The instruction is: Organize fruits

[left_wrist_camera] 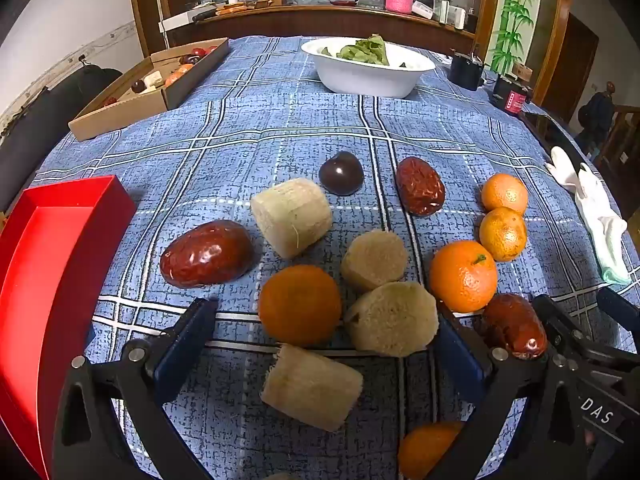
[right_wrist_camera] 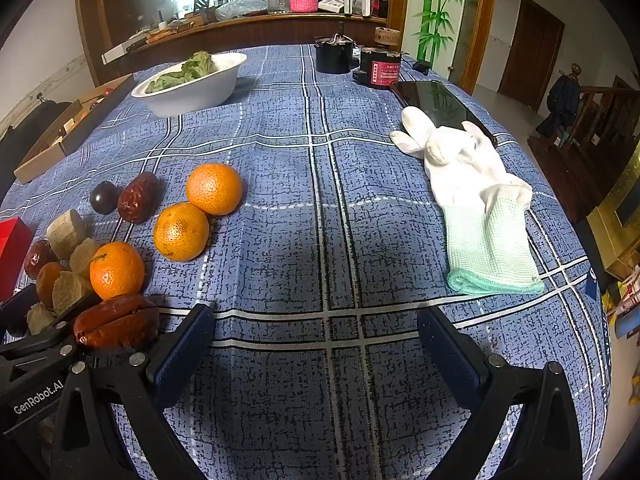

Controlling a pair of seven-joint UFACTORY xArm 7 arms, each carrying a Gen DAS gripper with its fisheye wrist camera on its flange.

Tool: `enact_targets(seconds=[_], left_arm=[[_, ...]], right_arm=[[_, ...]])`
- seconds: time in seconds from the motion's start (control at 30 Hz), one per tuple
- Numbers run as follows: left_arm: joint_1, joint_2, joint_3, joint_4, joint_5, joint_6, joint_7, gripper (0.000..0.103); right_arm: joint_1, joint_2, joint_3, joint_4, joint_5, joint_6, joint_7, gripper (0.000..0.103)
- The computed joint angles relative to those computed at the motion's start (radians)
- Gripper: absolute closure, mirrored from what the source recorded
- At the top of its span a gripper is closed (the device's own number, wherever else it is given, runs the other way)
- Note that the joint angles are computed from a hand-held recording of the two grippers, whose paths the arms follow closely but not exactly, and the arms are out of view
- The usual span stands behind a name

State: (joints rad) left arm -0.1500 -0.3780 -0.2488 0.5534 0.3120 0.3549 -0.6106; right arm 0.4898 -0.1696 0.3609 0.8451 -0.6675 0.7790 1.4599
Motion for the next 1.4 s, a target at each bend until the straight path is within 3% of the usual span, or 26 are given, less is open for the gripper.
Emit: enact_targets(seconds=[0.4, 0.6, 0.83, 1.4], left_arm=[[-0.004, 0.0, 0.004, -0.001, -0.003, 0.0, 0.005, 0.0], [-0.072, -0.014, 0.078, -0.016, -0.093, 0.01, 0.158, 0.0], [-0.084, -0.037, 0.082, -0.015, -0.162, 0.056, 0.241, 0.0], [-0.07, -0.052, 0.066, -0.026, -0.189, 0.053, 0.264, 0.0]], right_arm=[[0.001, 0.0, -0.001, 0.0, 0.0, 0.0, 0.0, 0.0], [0.001, 0.0, -0.001, 0.0, 0.0, 0.0, 0.0, 0.0], [0.001, 0.0, -0.001, 0.0, 0.001, 0.0, -0.001, 0.0], [-0.001, -0.002, 0.001, -0.002, 0.005, -0.001, -0.003, 0.0]])
